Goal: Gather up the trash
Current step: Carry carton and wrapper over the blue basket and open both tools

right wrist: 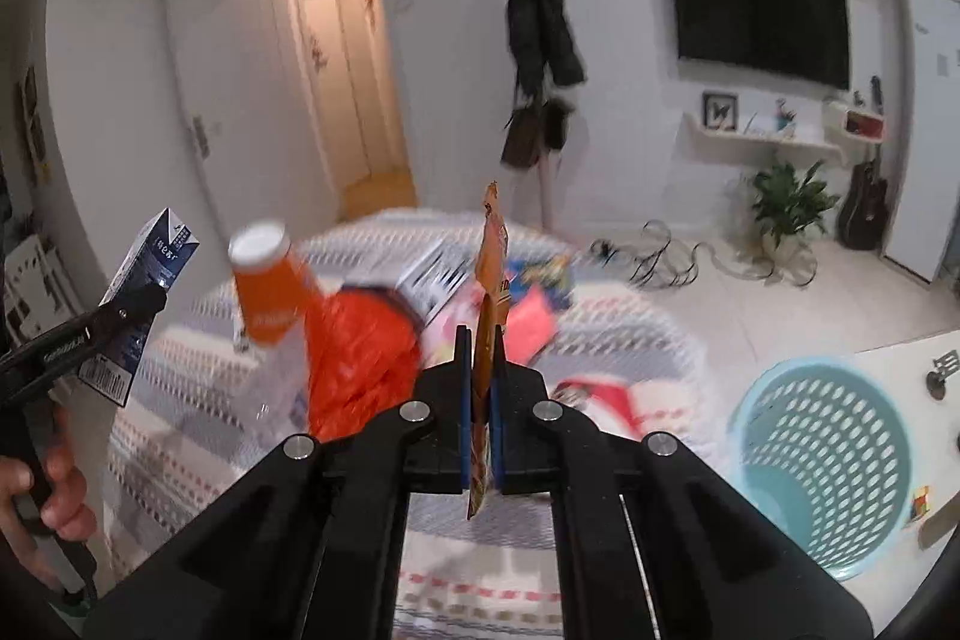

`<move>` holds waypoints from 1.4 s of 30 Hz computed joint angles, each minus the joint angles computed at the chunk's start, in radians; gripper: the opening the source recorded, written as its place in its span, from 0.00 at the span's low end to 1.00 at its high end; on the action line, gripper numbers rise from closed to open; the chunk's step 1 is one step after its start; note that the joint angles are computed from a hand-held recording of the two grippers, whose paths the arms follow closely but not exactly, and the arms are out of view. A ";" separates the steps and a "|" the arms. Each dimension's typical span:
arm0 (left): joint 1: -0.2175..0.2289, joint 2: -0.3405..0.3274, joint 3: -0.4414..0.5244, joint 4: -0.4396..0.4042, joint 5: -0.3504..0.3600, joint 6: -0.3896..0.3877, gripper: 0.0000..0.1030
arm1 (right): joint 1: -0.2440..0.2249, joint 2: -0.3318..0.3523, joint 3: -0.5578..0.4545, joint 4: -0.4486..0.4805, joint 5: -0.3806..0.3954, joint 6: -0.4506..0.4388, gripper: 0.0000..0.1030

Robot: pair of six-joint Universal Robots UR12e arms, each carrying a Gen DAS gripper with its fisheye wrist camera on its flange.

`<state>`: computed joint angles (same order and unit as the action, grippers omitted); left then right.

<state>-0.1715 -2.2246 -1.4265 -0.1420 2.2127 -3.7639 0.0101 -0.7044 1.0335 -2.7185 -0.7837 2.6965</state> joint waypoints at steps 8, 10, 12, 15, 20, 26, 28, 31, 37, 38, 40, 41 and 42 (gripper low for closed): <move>-0.032 -0.124 0.253 0.002 -0.200 0.225 0.50 | -0.049 0.042 -0.065 -0.174 -0.119 0.208 0.03; -0.038 -0.168 0.336 -0.026 -0.269 0.266 0.50 | -0.059 0.061 -0.096 -0.164 -0.164 0.246 0.03; -0.041 -0.220 0.428 -0.066 -0.345 0.291 0.50 | -0.070 0.086 -0.136 -0.129 -0.227 0.288 0.03; -0.037 -0.295 0.553 -0.137 -0.485 0.293 0.50 | -0.085 0.120 -0.189 -0.062 -0.296 0.326 0.03; -0.037 -0.411 0.744 -0.283 -0.642 0.282 0.50 | -0.106 0.175 -0.265 0.064 -0.380 0.373 0.03; -0.036 -0.551 0.984 -0.479 -0.721 0.279 0.50 | -0.108 0.229 -0.346 0.206 -0.438 0.389 0.03; -0.036 -0.583 1.038 -0.520 -0.731 0.276 0.50 | -0.108 0.239 -0.359 0.229 -0.456 0.386 0.03; -0.034 -0.637 1.136 -0.591 -0.744 0.270 0.50 | -0.109 0.248 -0.368 0.250 -0.466 0.382 0.03; -0.032 -0.652 1.158 -0.614 -0.762 0.245 0.60 | -0.109 0.262 -0.396 0.314 -0.464 0.379 0.11; -0.032 -0.642 1.138 -0.603 -0.762 0.244 0.62 | -0.109 0.262 -0.396 0.317 -0.468 0.379 0.14; -0.032 -0.621 1.094 -0.575 -0.759 0.237 0.65 | -0.108 0.259 -0.389 0.309 -0.474 0.381 0.28; -0.032 -0.614 1.081 -0.566 -0.757 0.233 0.65 | -0.108 0.254 -0.378 0.297 -0.479 0.382 0.35; -0.032 -0.604 1.061 -0.554 -0.759 0.230 0.65 | -0.108 0.249 -0.367 0.284 -0.478 0.382 0.37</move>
